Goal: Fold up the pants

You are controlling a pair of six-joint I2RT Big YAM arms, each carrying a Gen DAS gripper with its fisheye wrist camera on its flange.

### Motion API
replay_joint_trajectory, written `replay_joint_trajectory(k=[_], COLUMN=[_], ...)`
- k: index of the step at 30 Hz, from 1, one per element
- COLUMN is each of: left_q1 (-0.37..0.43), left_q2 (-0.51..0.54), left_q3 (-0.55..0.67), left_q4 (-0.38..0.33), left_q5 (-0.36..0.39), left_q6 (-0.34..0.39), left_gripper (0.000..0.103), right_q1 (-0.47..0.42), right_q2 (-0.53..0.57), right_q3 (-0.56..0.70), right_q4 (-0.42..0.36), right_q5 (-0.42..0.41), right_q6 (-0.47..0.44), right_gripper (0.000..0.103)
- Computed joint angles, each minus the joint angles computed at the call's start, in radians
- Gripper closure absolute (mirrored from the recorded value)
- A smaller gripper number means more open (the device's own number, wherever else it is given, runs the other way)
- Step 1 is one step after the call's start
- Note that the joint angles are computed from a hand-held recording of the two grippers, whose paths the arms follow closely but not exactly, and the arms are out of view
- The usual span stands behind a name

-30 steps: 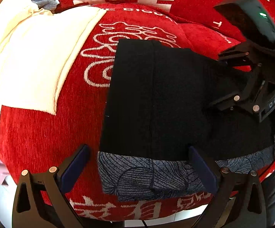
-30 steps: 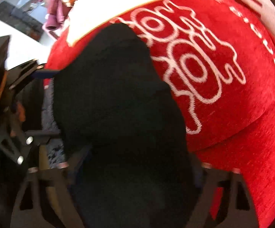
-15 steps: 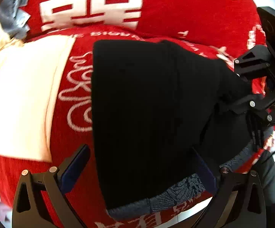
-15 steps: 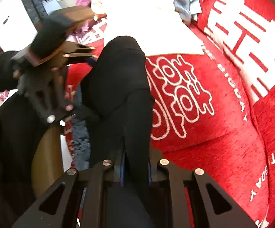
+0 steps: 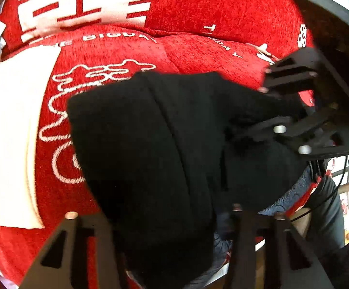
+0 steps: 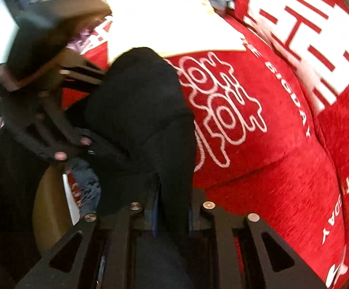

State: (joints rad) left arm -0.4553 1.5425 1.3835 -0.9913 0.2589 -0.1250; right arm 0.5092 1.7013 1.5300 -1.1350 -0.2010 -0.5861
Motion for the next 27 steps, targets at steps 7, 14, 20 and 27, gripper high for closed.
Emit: replay_joint_trajectory(k=[7, 14, 20, 27], left_q1=[-0.033, -0.059, -0.082, -0.124], left_q2=[0.011, 0.004, 0.003, -0.004], left_q3=[0.027, 0.031, 0.062, 0.116], left_q4=[-0.040, -0.057, -0.105, -0.162], left_q5=[-0.096, -0.160, -0.199, -0.247], left_q6=[-0.023, -0.040, -0.067, -0.081], left_gripper=[0.066, 0.067, 0.069, 0.070], right_q1=[0.025, 0.005, -0.030, 0.013], right_q2=[-0.072, -0.239, -0.314, -0.434], right_q3=[-0.070, -0.289, -0.431, -0.499], right_q4=[0.124, 0.230, 0.286, 0.273], right_q5=[0.187, 0.320, 0.222, 0.224], right_q6=[0.170, 0.394, 0.624, 0.628], right_gripper=[0.038, 0.028, 0.027, 0.026])
